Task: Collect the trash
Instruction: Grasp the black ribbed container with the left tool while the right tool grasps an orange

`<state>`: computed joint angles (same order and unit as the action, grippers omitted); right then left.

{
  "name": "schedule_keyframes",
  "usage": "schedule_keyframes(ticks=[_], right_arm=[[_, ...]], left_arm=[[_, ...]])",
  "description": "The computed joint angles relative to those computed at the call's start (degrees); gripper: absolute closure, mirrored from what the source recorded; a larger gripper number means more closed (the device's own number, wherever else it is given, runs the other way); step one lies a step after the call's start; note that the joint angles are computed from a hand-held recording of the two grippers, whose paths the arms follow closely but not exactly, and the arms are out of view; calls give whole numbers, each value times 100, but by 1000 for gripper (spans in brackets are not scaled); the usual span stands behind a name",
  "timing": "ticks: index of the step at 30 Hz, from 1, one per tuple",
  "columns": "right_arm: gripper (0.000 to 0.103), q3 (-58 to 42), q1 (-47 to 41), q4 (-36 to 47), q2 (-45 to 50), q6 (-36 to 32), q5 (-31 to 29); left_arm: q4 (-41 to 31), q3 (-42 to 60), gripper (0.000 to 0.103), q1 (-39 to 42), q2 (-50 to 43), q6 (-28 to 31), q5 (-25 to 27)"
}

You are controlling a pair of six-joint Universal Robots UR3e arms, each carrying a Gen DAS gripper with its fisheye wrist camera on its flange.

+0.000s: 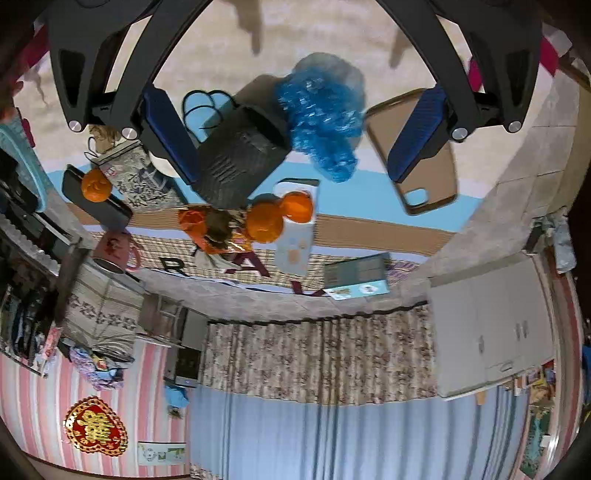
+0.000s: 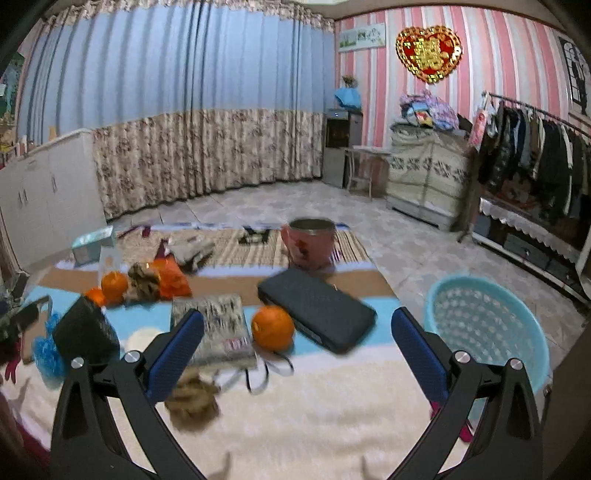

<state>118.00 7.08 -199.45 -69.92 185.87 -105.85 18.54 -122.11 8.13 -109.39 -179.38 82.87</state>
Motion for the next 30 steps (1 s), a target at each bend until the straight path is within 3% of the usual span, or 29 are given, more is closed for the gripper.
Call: schedule_keyframes(ticks=[4, 9, 13, 18, 22, 30], right_arm=[[4, -705, -24, 887, 212, -133, 54], [4, -597, -44, 751, 358, -287, -134], [4, -279, -194, 296, 277, -257, 86], [4, -311, -297, 483, 296, -247, 192], [4, -341, -363, 577, 363, -305, 200], [4, -565, -398, 770, 646, -310, 101]], left_arm=[[-53, 444, 5, -355, -394, 203, 270], [-831, 1139, 5, -453, -816, 195, -2], [-1061, 1421, 5, -522, -1078, 151, 62], [-1038, 1662, 5, -693, -1359, 275, 401], [-1209, 1689, 6, -567, -1349, 259, 75], [-1521, 1687, 27, -497, -1236, 321, -82]])
